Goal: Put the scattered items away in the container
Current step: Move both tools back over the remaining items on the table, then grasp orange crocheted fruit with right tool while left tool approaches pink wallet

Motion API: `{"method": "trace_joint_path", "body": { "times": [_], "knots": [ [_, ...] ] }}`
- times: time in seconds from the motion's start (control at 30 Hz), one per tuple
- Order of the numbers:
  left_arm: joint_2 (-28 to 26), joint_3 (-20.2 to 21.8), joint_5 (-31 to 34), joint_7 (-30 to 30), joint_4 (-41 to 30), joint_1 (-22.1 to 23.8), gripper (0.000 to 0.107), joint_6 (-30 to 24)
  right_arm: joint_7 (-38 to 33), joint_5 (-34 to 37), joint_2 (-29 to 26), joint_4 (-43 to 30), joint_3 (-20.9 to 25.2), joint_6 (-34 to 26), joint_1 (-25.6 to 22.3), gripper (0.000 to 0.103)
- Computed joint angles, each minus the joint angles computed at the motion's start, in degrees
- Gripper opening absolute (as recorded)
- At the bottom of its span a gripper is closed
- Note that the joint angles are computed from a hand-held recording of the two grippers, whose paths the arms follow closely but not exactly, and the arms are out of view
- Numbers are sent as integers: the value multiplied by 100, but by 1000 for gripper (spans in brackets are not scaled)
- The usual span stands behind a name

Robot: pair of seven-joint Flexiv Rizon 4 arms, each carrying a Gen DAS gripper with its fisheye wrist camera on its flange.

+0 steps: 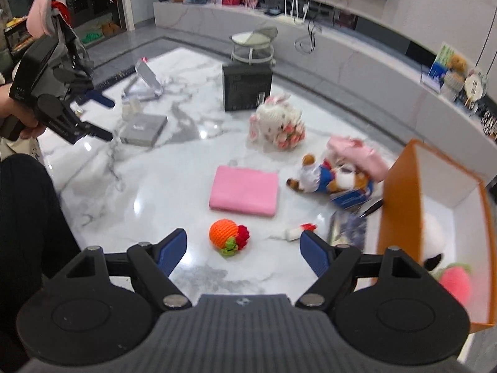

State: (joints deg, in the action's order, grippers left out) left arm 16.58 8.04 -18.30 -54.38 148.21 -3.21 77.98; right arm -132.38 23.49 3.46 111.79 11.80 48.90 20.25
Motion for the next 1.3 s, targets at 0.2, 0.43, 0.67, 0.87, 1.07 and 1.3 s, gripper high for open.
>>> {"method": "trace_joint_path", "body": {
  "times": [0.2,0.43,0.67,0.87,1.07,1.3],
  "knots": [
    [-775,207,-977,992,-147,-269,95,454,428,-226,-557,86,191,365,139,82],
    [-1259,-196,-3003,2325,-341,-883,95,795,1028,-607,-1100,154,351,960,200,80],
    [-1932,-1111,-5247,3965,-788,-1291,95,974,1258,-962,-1548,134,516,1245,169,70],
    [-2461,-1476,-6216,4897,-1305,-1453,95,1147,1277,-1164,-1789,142,616,1365,62,60],
    [-2752,-1528,-6841,5308,-1707,-1534,95,1014,1021,-989,-1868,87,739,1332,-129,56],
    [-2958,-1412,-7385,5845,-2059,-1865,95,1028,1082,-1092,-1871,81,639,1318,-133,55]
  ]
}}
